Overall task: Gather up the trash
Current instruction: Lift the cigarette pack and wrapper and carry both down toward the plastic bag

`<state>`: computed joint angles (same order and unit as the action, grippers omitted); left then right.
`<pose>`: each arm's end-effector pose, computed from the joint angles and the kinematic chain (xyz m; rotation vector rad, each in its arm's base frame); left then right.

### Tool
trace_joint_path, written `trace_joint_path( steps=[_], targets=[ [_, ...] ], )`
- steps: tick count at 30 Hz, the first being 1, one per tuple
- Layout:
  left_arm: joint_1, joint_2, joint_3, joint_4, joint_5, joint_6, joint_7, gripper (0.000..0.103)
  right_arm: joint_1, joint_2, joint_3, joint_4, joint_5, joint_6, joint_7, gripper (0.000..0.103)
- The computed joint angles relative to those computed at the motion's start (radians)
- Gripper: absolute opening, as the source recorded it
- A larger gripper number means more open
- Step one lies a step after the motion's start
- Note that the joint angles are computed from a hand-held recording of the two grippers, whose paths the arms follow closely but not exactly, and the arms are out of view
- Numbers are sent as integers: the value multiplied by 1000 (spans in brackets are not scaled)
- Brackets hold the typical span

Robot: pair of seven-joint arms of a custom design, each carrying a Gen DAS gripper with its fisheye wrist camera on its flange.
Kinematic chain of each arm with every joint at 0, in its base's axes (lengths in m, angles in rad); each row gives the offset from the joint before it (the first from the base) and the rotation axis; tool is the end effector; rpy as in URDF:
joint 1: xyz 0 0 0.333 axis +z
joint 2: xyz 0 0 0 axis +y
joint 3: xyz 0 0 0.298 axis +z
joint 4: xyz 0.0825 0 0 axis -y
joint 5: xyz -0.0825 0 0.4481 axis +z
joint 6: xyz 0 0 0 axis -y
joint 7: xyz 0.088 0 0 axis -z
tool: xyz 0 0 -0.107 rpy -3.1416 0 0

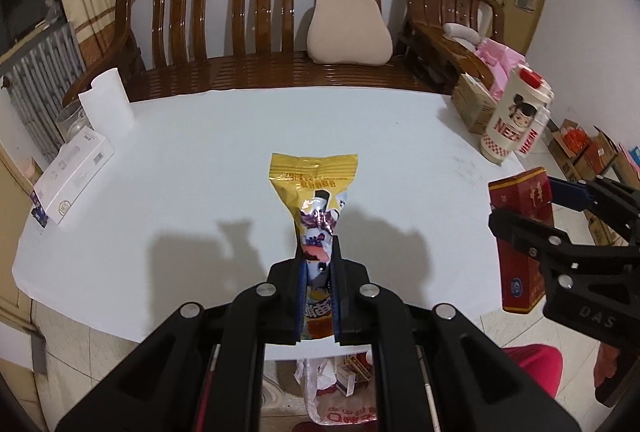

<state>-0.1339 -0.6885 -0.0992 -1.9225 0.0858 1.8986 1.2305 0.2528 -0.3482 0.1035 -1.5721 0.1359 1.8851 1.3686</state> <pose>0.3924 -0.1082 0.8102 -1.9396 1.7401 -0.6849 0.4648 0.1995 0.8399 -2.2232 1.2206 -0.4618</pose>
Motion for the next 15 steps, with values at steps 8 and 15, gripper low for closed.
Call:
trace_joint_path(
  steps=[8,15],
  targets=[
    [-33,-82,8,-82,-34,-11,23,10,2,-149,5,-160,12,35,-7,58],
    [-74,-185,11,-186,-60,0,62,10,-1,-261,9,-288,33,52,-4,58]
  ],
)
